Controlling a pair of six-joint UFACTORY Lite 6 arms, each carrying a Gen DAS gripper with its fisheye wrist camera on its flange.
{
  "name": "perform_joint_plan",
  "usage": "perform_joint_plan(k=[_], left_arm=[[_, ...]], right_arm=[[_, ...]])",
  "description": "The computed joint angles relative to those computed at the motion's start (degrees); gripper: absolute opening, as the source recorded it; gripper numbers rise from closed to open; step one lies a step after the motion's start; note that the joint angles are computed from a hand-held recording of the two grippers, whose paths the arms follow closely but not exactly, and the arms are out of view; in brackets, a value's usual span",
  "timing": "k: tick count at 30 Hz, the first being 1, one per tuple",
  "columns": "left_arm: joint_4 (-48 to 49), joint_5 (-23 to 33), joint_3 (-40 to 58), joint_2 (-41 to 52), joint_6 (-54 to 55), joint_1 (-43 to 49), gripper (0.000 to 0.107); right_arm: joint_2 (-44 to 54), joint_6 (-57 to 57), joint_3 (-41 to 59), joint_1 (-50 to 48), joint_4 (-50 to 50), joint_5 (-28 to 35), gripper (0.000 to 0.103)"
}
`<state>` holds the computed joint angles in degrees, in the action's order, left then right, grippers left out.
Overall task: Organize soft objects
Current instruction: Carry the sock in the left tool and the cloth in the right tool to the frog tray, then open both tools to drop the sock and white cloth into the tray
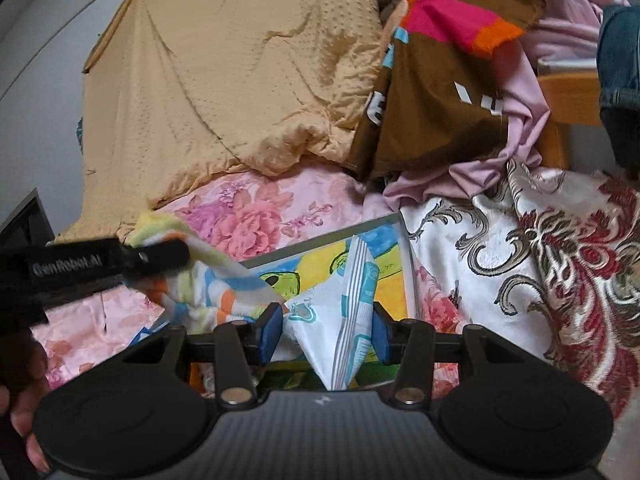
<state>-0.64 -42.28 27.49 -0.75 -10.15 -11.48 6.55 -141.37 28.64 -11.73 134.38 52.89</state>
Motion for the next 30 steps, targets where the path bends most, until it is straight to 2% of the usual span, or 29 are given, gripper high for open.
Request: perform_joint_plan(k=[4,10,17,20,22,26,30], left_arm=[[1.48,-1.37,2.56,5.78,-1.48,0.66,0.020],[0.36,0.09,4.60,10.32,0.07,0.46,0.021],[2.00,0.47,3.51,10.78,-2.82,1.80,0.031],[1.87,0.51,2.66,10.08,-3.32,2.20,0.040],[1.96,0.75,2.30,9.65,-3.42,2.37,0.045],[1.84,0.74,1.41,8.67,-3.27,2.52,0.050],[1.27,0.43,-0.53,6.30,-3.27,2.52,0.067]], right_arm=[[1.28,-2.52,1.35,2.06,2.86,-1.30,0.052],[1.50,-4.93,1.97,4.34,5.89,-4.48,0.054],[0.50,-4.24,1.46,4.05,5.70,-6.00,0.061],[-0.16,-4.77,1.05,4.00,6.22,-6.31,0.067],[-0.62,-4.45,0.72,3.65,5.90,-6.10,0.076],[-1.81,-3.89,0.07,2.84,4.70,-6.06,0.083],[-3.57,-3.68,-1.13,1.79,3.65,-6.02,0.090]])
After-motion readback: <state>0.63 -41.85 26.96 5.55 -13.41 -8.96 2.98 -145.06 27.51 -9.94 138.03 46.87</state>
